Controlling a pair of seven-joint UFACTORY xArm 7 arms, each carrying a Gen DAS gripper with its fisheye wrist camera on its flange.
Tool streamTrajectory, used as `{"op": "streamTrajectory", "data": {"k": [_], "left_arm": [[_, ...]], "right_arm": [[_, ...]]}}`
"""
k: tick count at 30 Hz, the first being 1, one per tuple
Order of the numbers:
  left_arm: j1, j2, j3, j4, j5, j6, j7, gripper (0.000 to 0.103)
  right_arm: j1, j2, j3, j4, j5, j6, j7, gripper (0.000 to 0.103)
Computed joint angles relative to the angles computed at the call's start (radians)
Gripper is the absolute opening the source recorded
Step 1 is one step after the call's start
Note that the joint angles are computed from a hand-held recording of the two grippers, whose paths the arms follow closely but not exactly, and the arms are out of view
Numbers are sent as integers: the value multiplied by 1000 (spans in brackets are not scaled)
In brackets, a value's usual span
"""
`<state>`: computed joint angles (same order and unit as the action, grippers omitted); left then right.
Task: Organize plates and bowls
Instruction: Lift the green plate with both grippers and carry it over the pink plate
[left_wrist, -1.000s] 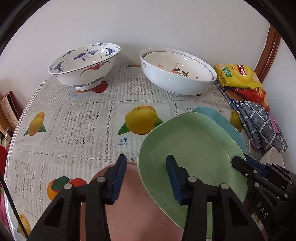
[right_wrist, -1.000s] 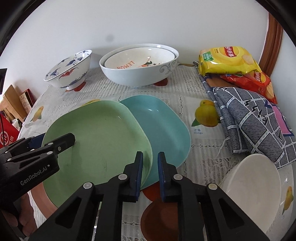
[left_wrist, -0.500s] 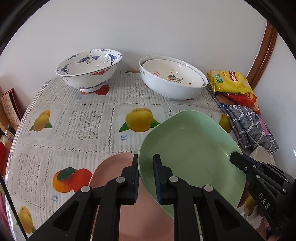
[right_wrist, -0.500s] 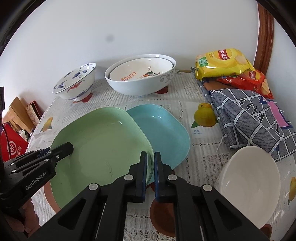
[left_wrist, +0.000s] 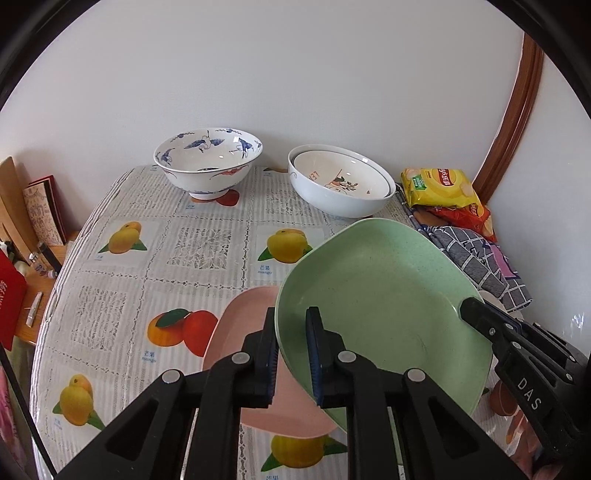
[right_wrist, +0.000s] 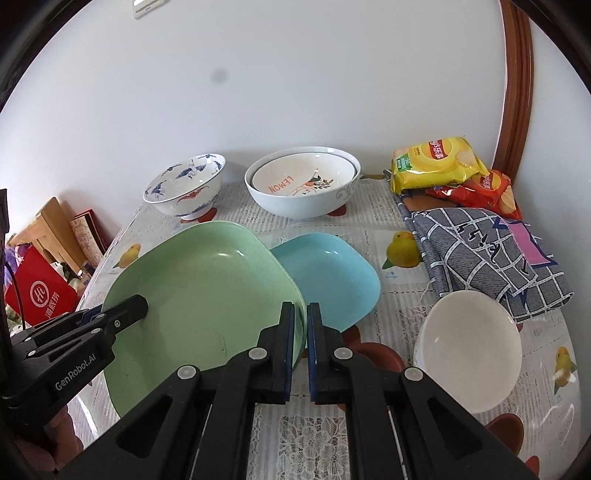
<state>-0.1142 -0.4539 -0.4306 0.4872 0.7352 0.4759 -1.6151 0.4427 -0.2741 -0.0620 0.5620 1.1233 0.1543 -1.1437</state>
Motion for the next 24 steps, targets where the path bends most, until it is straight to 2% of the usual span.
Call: {"op": "streamTrajectory", "data": {"k": [2,12,24], "left_arm": [[-23,-32,-4,-8,-22,22,2,14],[-93,-139,-59,-32,-123,105,11,14],[-138,-203,-89,-65,-187,161,0,14]], "right_arm": [[-13,-50,10,-35,-33,2,32,6],[-16,-263,-25,-180,-239,14,216,6],[36,-369,-91,-263,-405,11,344,6]]}}
